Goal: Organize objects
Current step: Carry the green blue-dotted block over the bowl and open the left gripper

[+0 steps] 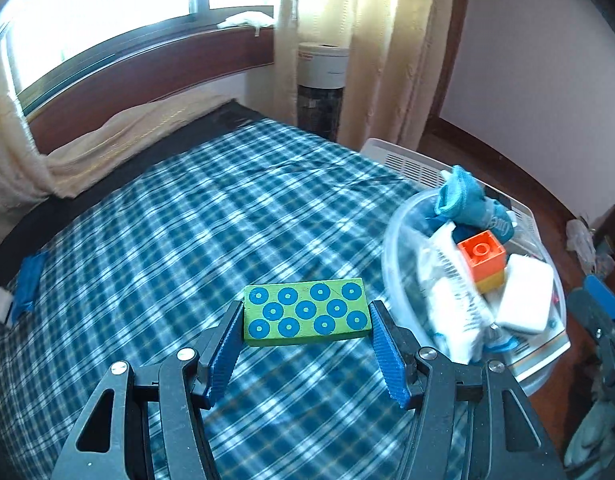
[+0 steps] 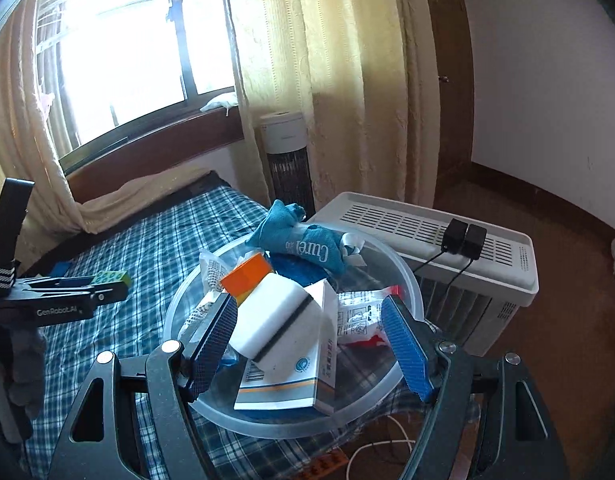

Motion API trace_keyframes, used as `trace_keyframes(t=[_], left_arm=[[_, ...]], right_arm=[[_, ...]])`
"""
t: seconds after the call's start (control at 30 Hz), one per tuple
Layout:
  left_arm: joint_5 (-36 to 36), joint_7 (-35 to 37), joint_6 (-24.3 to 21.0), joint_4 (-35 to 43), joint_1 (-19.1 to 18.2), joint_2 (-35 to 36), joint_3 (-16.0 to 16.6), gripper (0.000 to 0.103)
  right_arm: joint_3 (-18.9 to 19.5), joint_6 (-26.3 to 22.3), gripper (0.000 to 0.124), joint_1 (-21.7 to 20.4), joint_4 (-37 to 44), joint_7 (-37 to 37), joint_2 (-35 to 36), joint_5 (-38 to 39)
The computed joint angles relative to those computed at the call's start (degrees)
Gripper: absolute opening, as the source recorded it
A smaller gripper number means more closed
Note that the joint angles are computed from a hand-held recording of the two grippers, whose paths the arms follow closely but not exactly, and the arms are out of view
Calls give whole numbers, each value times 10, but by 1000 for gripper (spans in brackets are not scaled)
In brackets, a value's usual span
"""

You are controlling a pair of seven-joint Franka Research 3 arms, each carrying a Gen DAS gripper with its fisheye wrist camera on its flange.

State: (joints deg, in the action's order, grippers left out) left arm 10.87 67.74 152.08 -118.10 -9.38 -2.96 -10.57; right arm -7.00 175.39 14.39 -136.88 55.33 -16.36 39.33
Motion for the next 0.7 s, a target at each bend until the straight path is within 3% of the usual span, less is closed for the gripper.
trace_keyframes(t=[0.7], left_arm=[[9, 13, -33, 139, -27, 110, -19, 64]], right_arm=[[-28, -11, 76, -7, 13, -40, 9, 65]])
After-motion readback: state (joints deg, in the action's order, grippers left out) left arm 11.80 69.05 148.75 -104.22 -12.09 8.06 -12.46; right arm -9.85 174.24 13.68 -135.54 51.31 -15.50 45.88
